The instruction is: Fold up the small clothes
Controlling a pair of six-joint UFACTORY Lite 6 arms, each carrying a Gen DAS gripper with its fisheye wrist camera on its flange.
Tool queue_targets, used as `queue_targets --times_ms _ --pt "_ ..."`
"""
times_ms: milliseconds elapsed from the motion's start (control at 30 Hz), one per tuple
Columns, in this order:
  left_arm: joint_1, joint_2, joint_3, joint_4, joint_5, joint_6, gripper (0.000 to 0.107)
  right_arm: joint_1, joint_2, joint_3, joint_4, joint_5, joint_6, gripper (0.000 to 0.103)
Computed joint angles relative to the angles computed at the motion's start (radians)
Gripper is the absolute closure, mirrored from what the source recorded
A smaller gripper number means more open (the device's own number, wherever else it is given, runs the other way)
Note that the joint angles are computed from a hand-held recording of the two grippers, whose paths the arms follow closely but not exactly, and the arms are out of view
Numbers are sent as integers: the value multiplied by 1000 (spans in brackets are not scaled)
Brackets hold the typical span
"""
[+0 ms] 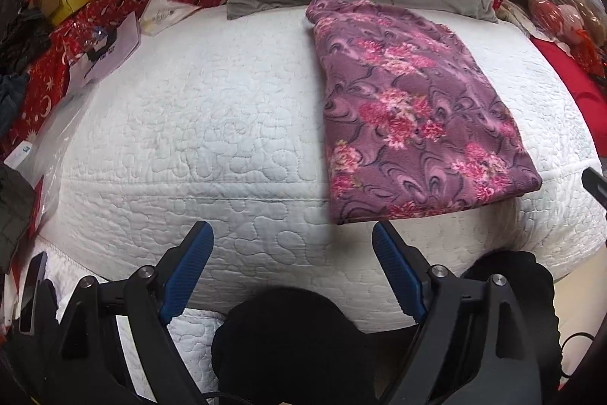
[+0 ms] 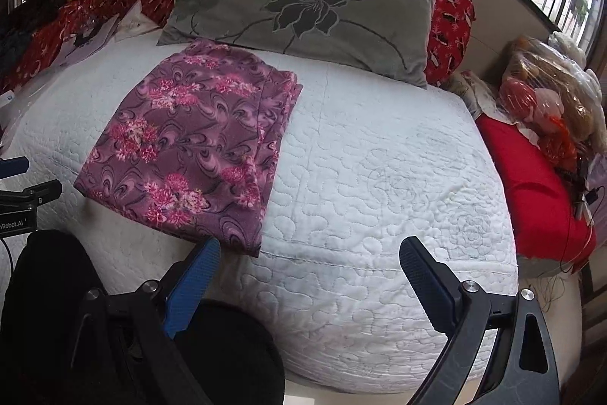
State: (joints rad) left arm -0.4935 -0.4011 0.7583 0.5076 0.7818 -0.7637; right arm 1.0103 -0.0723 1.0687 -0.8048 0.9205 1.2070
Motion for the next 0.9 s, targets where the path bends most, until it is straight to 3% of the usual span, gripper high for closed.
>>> queue_targets --times_ms 900 --pt "-273 -51 65 26 86 -127 20 8 -187 -98 10 26 80 6"
